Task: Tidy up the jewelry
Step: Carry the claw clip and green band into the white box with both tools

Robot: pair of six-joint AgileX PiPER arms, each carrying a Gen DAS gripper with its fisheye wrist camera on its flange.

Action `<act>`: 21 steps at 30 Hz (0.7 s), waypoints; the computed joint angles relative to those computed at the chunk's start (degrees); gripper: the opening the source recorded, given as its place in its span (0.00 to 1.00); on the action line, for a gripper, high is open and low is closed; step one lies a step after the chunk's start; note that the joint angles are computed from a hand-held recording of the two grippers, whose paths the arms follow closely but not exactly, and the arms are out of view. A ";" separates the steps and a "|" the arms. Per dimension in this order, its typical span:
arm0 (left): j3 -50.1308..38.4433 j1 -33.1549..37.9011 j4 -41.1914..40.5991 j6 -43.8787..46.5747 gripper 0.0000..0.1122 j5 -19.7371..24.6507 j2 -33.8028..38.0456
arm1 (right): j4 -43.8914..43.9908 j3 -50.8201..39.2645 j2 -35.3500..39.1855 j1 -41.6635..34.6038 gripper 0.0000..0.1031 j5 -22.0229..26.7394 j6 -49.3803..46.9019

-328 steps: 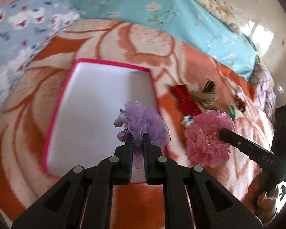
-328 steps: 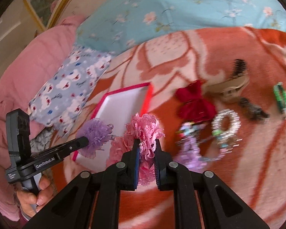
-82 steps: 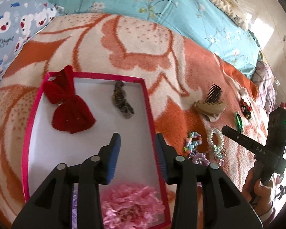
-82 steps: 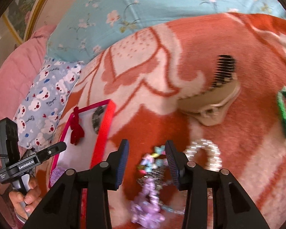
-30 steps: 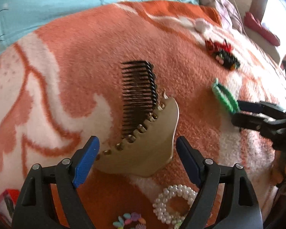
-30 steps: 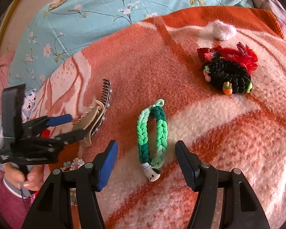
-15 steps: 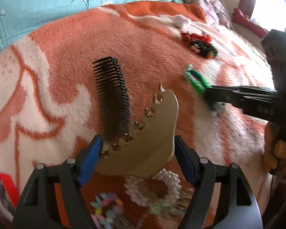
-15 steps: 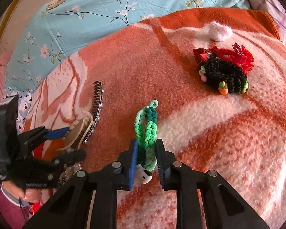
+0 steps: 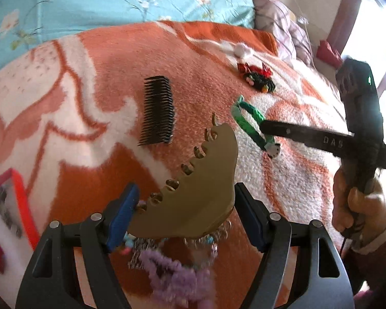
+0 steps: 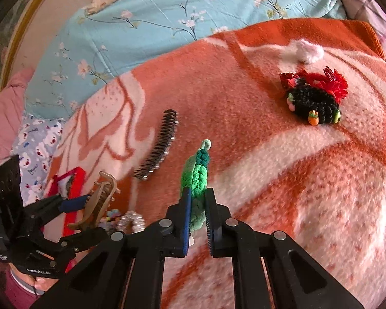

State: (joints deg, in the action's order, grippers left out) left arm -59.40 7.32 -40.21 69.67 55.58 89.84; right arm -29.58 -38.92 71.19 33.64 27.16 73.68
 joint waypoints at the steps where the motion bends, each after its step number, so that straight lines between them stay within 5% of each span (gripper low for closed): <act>1: 0.28 1.43 -0.53 0.49 0.67 0.70 -0.68 | -0.59 0.06 -0.13 1.02 0.09 -0.03 1.30; 21: -3.63 31.71 -2.67 8.72 0.67 11.56 -1.50 | -4.67 -17.50 16.80 17.94 0.09 -3.21 9.42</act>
State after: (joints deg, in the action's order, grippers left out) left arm -63.02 39.03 -42.88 78.39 67.14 88.34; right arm -34.25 -56.42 87.98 51.58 23.95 83.11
